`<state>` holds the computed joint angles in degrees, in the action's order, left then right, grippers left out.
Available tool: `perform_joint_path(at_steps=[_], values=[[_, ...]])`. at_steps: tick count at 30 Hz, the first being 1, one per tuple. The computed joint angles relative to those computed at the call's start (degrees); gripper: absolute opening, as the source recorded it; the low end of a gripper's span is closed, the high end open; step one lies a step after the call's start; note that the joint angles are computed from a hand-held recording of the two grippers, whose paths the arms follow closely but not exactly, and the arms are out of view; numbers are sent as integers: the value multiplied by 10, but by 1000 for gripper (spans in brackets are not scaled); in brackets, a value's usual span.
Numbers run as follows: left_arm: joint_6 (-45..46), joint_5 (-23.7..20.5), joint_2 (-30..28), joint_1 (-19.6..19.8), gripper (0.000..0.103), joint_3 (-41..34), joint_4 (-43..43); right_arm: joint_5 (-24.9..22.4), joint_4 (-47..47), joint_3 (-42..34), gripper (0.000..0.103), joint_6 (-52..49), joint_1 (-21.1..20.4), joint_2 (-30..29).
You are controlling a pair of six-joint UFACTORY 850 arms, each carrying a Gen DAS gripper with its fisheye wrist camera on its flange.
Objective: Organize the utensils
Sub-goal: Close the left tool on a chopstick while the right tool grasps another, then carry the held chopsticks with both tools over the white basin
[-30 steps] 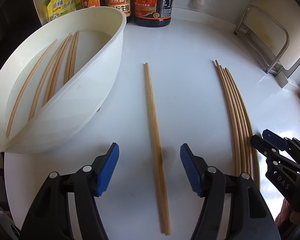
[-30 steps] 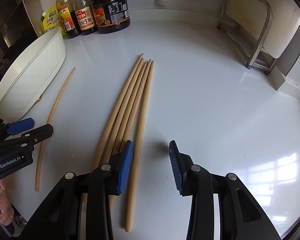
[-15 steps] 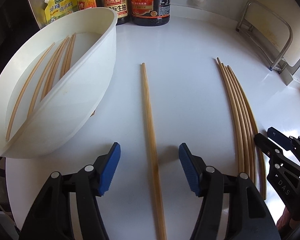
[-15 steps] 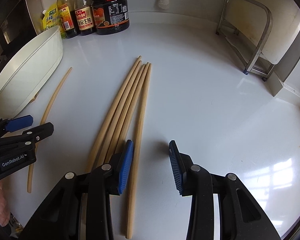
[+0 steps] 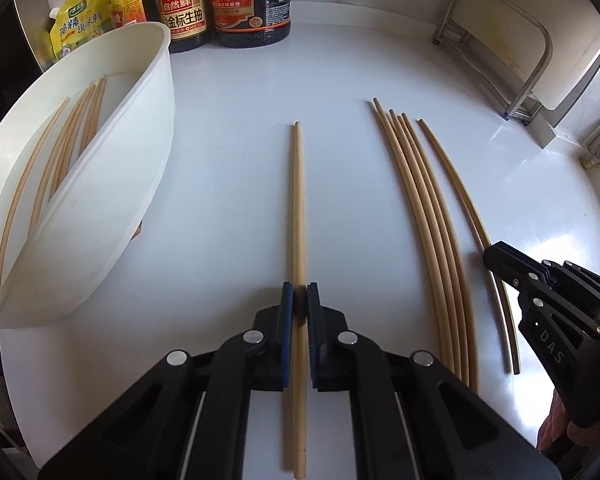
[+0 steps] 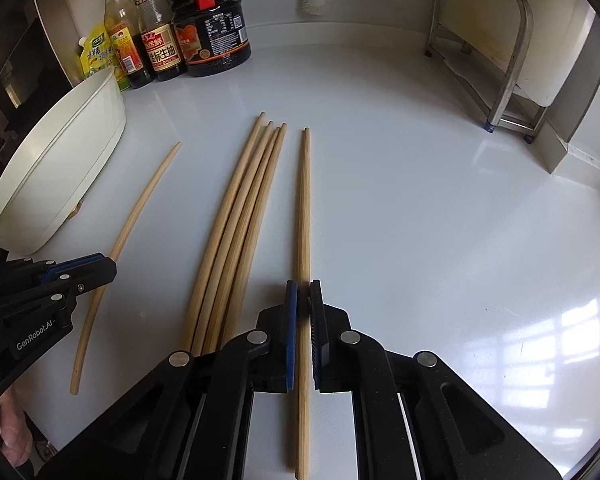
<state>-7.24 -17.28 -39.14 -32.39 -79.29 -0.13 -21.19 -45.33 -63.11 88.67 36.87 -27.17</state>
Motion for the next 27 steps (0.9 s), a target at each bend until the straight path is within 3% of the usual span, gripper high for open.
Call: perform_joint_path(at_steps=[13,27], values=[[155,-26,22,3,7,-12,-118,-30,-5,14,6,61,3,47],[336,-38,74,42,7,-15,-238,-85,-33,-59,6,121,37,40]])
